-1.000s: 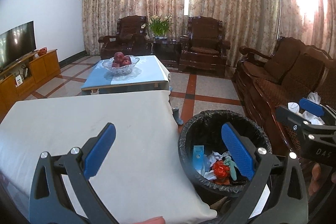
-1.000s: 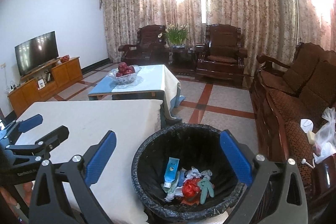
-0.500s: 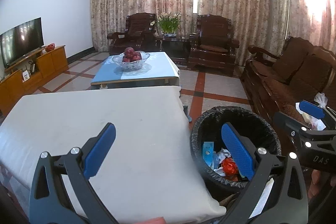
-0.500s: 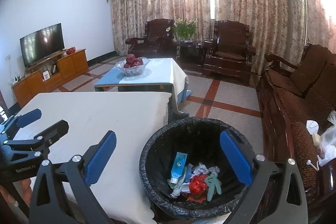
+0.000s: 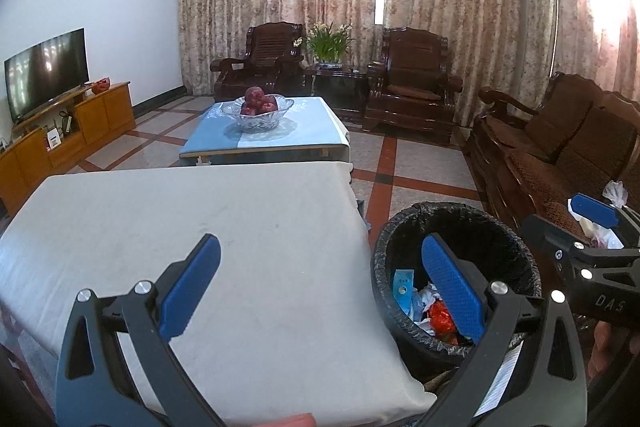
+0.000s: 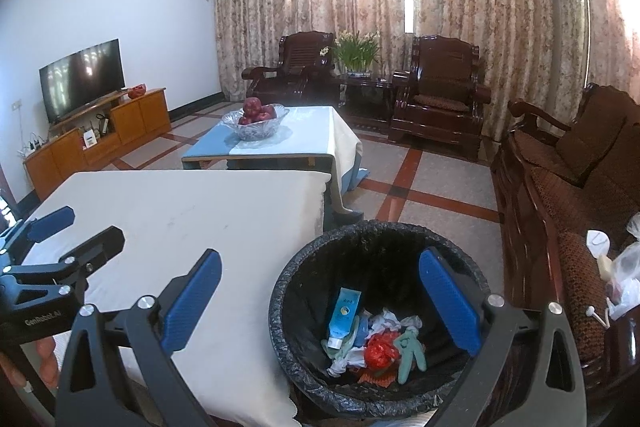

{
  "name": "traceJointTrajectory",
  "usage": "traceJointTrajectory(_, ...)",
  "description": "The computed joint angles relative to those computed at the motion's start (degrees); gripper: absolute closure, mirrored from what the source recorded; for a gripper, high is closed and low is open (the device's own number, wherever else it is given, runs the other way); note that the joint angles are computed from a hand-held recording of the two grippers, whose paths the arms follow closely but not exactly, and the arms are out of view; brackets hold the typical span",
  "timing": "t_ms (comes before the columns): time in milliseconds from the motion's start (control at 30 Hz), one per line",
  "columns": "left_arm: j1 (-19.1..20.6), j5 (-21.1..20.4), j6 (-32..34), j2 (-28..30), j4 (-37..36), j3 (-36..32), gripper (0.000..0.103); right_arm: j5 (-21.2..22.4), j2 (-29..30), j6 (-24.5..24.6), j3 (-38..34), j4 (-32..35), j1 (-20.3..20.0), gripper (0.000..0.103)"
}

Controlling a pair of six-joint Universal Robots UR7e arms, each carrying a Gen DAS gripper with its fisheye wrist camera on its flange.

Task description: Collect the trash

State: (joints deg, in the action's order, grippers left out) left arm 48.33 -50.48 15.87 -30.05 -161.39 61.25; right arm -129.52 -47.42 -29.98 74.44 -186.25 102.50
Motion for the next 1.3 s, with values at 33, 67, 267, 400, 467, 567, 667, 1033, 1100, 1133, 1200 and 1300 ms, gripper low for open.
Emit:
traceJointTrajectory(33,0.01,0.0,-0.02,-0.01,0.02,-0.01,0.005,0.06,0.04,0.02,-0.09,0.01,-0.02,0.006)
traceJointTrajectory(67,0.02,0.0,0.06,-0.03,-0.05,0.02,0.005,0.06,0.07,0.09,-0.1,0.01,0.03,0.006)
traceJointTrajectory(267,0.19,-0.16,0.39,0.34,-0.34,-0.48,0.005,0.19,0.62,-0.08,-0.73,-0.18,0.14,0.006)
traceJointTrajectory(400,0.22,-0.19,0.25,0.3,-0.22,-0.5,0.005,0.22,0.67,0.03,-0.8,-0.08,0.17,0.006)
traceJointTrajectory(467,0.22,-0.12,0.35,0.33,-0.31,-0.51,0.005,0.22,0.66,0.0,-0.66,-0.26,0.15,0.006)
traceJointTrajectory(567,0.28,-0.25,0.17,0.3,-0.1,-0.55,0.005,0.25,0.63,0.06,-0.59,-0.24,0.13,0.006)
traceJointTrajectory(667,0.26,-0.14,0.24,0.24,-0.21,-0.46,0.005,0.3,0.6,0.09,-0.56,-0.24,0.11,0.006)
traceJointTrajectory(1033,0.31,-0.1,0.34,0.15,-0.39,-0.35,0.005,0.28,0.86,0.16,-1.0,-0.07,0.16,0.006)
traceJointTrajectory(1100,0.31,-0.1,0.29,0.15,-0.41,-0.33,0.005,0.36,0.66,0.07,-0.71,-0.22,0.09,0.006)
traceJointTrajectory(1133,0.31,-0.1,0.29,0.15,-0.41,-0.33,0.005,0.35,0.65,0.06,-0.69,-0.24,0.09,0.006)
traceJointTrajectory(1200,0.32,-0.04,0.38,0.13,-0.44,-0.29,0.005,0.35,0.75,0.17,-0.83,-0.14,0.1,0.006)
traceJointTrajectory(1300,0.34,-0.07,0.36,0.11,-0.39,-0.29,0.005,0.38,0.7,0.13,-0.75,-0.19,0.08,0.006)
